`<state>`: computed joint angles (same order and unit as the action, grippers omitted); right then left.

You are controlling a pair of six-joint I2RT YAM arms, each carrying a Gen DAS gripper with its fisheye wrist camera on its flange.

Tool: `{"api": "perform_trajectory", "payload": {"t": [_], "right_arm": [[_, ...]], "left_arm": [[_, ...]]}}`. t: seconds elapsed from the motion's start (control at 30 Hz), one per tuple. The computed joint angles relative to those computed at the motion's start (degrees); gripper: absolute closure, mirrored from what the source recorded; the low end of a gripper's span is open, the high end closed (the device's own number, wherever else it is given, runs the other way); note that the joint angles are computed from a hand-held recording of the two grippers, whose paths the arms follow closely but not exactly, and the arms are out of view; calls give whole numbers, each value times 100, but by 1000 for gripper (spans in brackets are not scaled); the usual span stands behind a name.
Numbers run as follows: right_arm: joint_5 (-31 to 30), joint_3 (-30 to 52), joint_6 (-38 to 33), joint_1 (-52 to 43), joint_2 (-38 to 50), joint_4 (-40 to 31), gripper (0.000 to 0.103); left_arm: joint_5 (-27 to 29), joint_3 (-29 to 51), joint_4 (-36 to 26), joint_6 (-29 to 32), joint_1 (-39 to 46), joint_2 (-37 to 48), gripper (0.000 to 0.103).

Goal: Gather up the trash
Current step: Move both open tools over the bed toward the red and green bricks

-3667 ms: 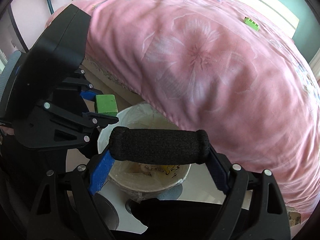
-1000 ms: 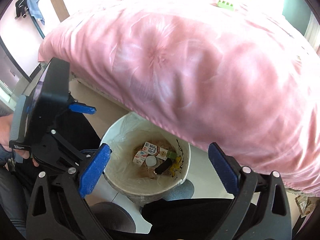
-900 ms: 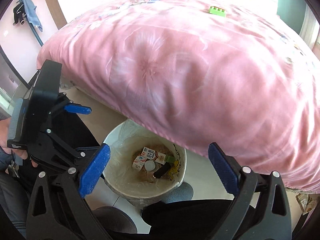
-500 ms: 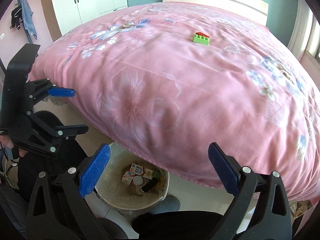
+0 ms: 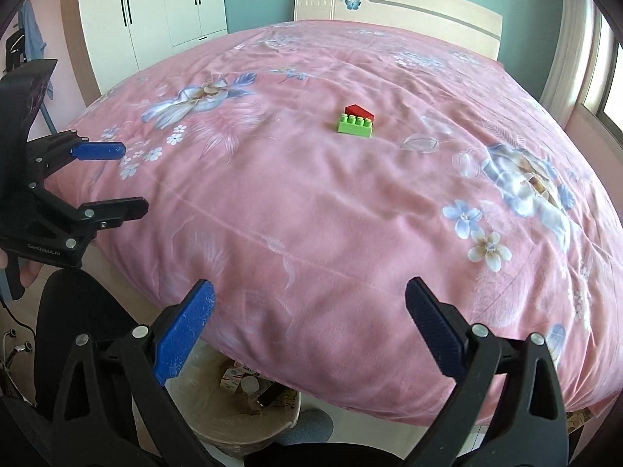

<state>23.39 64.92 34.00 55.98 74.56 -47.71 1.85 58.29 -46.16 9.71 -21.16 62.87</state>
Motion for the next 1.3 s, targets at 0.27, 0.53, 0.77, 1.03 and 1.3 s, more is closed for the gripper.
{"api": "perform_trajectory", "payload": {"t": [0.27,0.53,0.77,1.03,1.3], "right_arm": [[-390,231,-639,-749,310,405,7],[-1072,578,-1248,-1490,888,724,7],[-1412,1071,-1506,-2014,1547,850,7],[-1505,1537,-1761,-2407,2153,1054,7],[-1806,1853,-2144,-2679,2620,1208,7]], "left_arm": [[174,768,294,135,227,919,8],[181,1351,489,272,207,1675,8],[319,2021,571,319,109,2468,8],[583,3286,406,730,117,3790,8],[1521,5090,-560,1534,286,5308,8]]}}
